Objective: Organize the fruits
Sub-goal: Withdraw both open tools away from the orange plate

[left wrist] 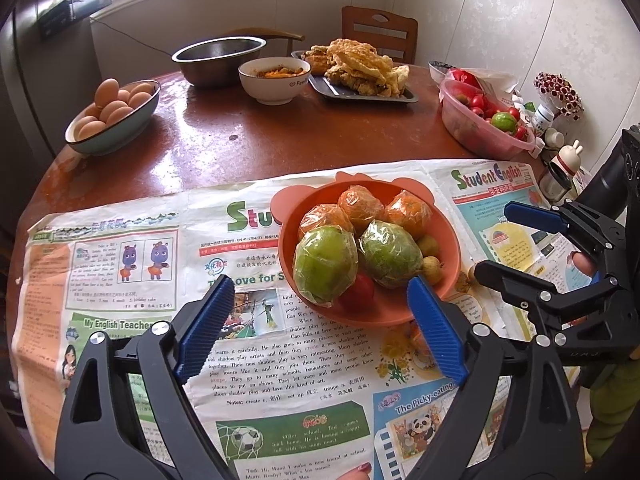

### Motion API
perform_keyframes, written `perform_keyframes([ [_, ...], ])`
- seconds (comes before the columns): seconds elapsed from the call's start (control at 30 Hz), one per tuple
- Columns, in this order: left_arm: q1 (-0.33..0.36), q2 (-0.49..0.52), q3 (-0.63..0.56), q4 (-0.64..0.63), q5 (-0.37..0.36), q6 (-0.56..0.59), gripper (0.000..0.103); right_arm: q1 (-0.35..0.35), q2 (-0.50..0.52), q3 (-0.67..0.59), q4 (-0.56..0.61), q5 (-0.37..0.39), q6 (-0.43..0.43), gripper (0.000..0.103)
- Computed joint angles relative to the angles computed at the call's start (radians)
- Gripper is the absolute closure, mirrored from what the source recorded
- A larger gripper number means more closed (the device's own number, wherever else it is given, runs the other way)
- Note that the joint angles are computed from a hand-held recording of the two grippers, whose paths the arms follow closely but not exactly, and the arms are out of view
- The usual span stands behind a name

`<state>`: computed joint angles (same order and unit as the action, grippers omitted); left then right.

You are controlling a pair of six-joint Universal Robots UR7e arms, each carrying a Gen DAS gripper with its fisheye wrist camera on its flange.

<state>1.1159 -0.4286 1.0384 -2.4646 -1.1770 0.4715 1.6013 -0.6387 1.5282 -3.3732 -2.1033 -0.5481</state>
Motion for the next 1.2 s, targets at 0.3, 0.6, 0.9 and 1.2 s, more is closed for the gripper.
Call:
perform_keyframes([
  [0.3,-0.008,-0.03,0.042,-0.032,-0.005,-0.007,0.012,0.01,-0.014,0.028,-0.049,-0.008,-0.004,0.016],
  [0.6,-0.018,-0.057,0.089,-0.053,-0.01,-0.011,0.01,0.018,-0.037,0.067,-0.094,-0.021,-0.004,0.011],
  [0.9,-0.033,-0.086,0.144,-0.089,-0.012,-0.004,0.01,0.022,-0.062,0.111,-0.145,-0.026,-0.009,0.009],
  [1.2,-0.045,-0.117,0.202,-0.118,-0.012,-0.002,0.01,0.023,-0.084,0.155,-0.18,-0.032,-0.012,0.009],
])
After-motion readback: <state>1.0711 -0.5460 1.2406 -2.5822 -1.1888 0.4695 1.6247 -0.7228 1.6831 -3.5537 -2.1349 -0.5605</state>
